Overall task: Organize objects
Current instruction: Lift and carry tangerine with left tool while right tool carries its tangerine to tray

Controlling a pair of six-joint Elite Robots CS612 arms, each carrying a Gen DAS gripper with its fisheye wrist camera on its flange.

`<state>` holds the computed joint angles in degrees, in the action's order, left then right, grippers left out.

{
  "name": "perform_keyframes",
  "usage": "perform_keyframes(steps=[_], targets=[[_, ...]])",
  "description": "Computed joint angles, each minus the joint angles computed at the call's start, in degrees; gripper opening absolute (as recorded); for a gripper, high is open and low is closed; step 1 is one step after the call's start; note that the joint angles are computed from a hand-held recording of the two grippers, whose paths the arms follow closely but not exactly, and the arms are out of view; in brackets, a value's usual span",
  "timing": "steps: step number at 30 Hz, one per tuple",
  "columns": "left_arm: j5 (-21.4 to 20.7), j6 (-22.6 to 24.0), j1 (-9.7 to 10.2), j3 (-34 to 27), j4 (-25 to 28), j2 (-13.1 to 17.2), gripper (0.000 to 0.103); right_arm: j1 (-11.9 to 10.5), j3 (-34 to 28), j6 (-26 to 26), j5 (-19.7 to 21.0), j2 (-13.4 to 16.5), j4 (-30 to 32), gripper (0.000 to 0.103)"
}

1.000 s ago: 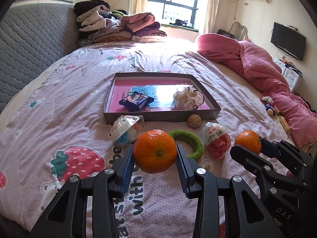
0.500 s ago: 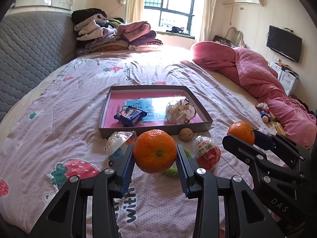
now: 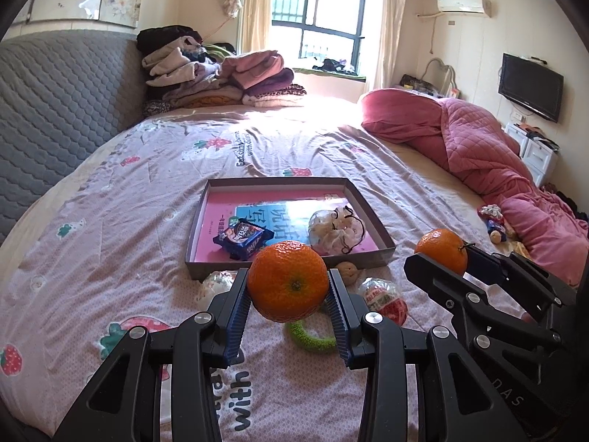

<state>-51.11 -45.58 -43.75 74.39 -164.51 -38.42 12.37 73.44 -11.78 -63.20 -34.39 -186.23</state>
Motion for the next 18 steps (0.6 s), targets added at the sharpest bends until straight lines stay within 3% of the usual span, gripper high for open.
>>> perform_keyframes(steps=[18], targets=[[-0.8, 0.7, 0.88, -2.7, 1.2, 1.6, 0.041, -0.7, -3.6, 1.3, -1.0, 1.8, -0.3, 0.039]])
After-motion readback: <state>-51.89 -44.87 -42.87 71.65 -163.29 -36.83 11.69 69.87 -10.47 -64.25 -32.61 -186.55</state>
